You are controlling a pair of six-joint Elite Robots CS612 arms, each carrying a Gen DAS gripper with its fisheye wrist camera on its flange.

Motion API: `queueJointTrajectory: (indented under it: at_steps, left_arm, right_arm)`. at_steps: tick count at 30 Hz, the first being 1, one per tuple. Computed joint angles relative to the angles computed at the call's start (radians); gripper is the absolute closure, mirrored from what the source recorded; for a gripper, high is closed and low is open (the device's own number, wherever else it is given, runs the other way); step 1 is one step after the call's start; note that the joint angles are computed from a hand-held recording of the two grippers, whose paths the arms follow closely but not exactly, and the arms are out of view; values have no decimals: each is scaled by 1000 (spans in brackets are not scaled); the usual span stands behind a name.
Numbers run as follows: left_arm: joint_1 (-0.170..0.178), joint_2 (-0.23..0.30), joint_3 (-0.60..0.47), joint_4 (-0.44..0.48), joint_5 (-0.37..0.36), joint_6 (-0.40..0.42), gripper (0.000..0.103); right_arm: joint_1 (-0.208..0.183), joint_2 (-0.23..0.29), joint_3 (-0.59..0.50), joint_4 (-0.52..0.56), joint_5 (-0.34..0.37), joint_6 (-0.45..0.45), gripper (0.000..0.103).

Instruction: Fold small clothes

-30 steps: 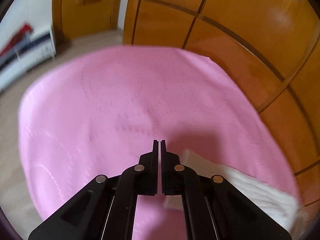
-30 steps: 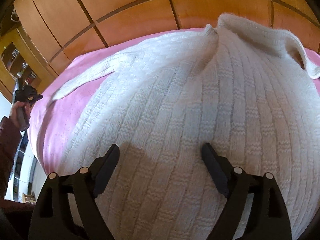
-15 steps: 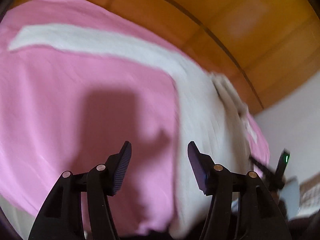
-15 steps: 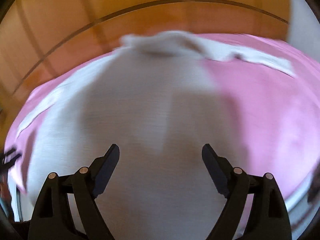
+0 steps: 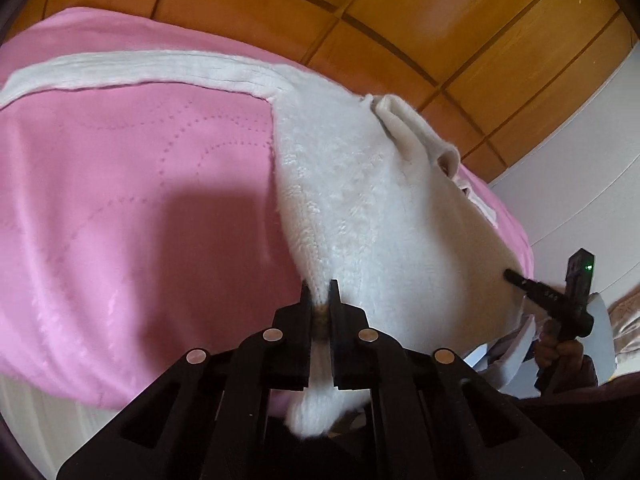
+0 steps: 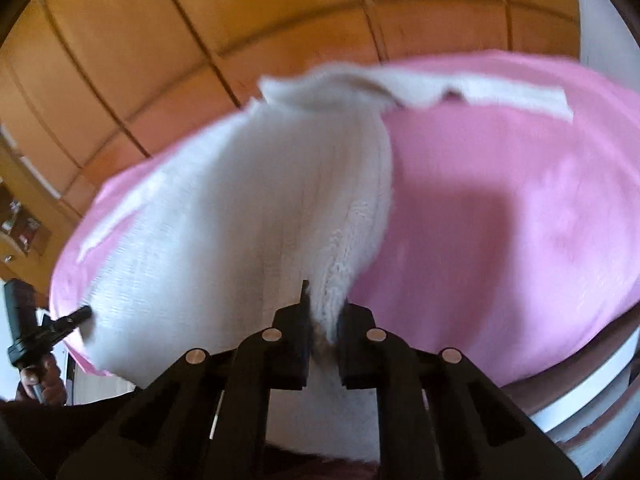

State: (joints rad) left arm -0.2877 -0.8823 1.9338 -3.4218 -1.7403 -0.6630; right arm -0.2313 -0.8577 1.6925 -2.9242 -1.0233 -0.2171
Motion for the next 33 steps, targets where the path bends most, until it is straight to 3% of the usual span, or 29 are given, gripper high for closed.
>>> queueJointTrajectory:
  at_steps: [4, 7, 9, 11, 14, 16, 19, 23, 28, 31, 32, 33]
  left_arm:
    - [-13, 18, -18, 99, -34, 7, 99]
    - [1, 34, -38, 91, -46, -56, 96]
    - [15, 30, -24, 46, -16, -105, 78]
    - [34, 24, -18, 37, 66, -184, 63]
    - [70, 24, 3, -26, 184, -370, 56]
    - [91, 17, 10, -4, 272, -464, 56]
    - [120, 14, 6, 33, 362, -549, 56]
    - [166, 25, -17, 32, 406, -628, 56]
    - [211, 52, -74, 81, 400, -633, 56]
    - [227, 69, -105, 102, 412, -626, 56]
    - [230, 70, -117, 125, 419, -604, 63]
    - [230, 72, -126, 139, 429, -591, 84]
  right_arm:
    - [15, 10, -14, 60, -156, -31, 94]
    - [33, 38, -38, 89, -248, -8, 93]
    - [44, 43, -42, 61, -278, 7, 87]
    - [48, 37, -27, 7, -316, 20, 48]
    - [45, 36, -20, -91, -286, 55, 41]
    - [51, 35, -24, -101, -246, 60, 36]
    - [70, 37, -37, -70, -138, 24, 32]
    - [108, 42, -57, 17, -29, -61, 32]
    - [151, 38, -55, 112, 25, -194, 32]
    - [164, 41, -66, 155, 24, -227, 32]
    - [167, 43, -69, 168, 23, -228, 32]
    - [168, 42, -68, 186, 26, -231, 32]
